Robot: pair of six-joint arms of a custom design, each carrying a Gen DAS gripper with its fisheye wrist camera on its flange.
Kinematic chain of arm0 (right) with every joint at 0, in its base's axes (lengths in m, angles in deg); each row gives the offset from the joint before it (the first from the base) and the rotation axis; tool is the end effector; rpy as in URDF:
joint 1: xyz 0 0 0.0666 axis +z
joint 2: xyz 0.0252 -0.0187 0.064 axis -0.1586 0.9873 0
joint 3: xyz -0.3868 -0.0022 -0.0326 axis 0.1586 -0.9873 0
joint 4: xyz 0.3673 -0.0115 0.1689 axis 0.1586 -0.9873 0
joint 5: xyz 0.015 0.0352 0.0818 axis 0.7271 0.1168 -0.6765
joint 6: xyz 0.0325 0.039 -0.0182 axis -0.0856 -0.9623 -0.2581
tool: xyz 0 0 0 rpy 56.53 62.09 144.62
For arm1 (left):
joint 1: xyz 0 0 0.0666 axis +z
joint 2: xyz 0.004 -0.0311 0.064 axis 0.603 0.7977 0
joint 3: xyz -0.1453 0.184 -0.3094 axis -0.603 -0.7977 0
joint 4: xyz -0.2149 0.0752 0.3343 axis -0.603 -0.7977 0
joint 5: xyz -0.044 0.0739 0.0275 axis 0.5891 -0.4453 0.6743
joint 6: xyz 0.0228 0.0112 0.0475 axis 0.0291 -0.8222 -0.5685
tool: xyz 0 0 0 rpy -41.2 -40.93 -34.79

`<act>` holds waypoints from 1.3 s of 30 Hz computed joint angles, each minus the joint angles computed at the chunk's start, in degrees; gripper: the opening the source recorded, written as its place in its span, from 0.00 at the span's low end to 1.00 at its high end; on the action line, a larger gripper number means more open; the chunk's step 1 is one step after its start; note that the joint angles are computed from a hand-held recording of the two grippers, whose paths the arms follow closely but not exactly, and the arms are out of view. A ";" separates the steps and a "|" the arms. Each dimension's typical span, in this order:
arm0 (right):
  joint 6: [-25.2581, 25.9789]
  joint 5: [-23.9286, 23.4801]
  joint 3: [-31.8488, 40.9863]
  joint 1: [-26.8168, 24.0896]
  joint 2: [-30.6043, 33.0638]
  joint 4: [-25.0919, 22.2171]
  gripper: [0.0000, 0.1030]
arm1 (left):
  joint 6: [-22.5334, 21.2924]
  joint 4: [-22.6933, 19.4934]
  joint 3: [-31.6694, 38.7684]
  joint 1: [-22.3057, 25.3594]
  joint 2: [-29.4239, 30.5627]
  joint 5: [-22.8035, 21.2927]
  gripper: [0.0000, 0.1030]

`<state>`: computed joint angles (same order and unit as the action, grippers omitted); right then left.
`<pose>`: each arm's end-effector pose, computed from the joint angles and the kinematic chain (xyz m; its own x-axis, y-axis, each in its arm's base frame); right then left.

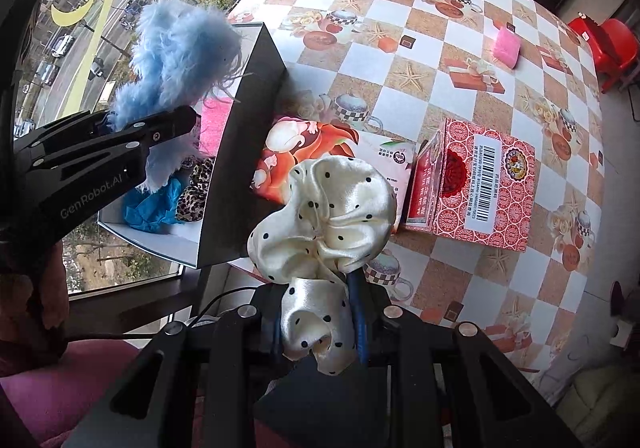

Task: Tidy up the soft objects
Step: 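Lift and carry the fluffy blue item and polka-dot scrunchie toward the white box, then hold the fluffy blue item and scrunchie above the white box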

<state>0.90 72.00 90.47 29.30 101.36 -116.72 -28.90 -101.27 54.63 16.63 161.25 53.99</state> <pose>0.3695 0.2905 0.5014 -0.8552 0.5080 -0.1028 0.4927 0.8584 0.1427 0.5090 -0.1997 0.5036 -0.5710 0.7481 -0.3382 0.8088 0.5833 -0.0752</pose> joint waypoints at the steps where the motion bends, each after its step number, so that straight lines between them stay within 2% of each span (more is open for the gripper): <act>1: 0.25 -0.04 0.16 -0.03 0.14 -0.04 0.25 | 0.22 0.04 0.11 0.14 0.10 -0.03 0.34; 13: 4.45 0.49 3.74 -0.79 3.11 -1.32 0.25 | 3.84 0.69 1.41 2.32 1.45 -0.79 0.34; 25: 6.85 -0.96 5.43 -1.69 5.40 -0.86 0.25 | 9.52 0.38 3.28 5.61 3.89 -2.92 0.34; 34: 9.04 -1.40 9.36 -3.17 8.51 0.36 0.25 | 10.75 0.15 2.70 7.04 4.21 -4.72 0.34; 39: 11.95 -2.37 13.28 -3.43 11.73 0.32 0.25 | 11.36 -0.27 2.74 7.40 4.64 -5.43 0.34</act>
<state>12.85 69.63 103.75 25.88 113.09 -116.40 -17.54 -101.54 57.38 24.03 165.90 48.56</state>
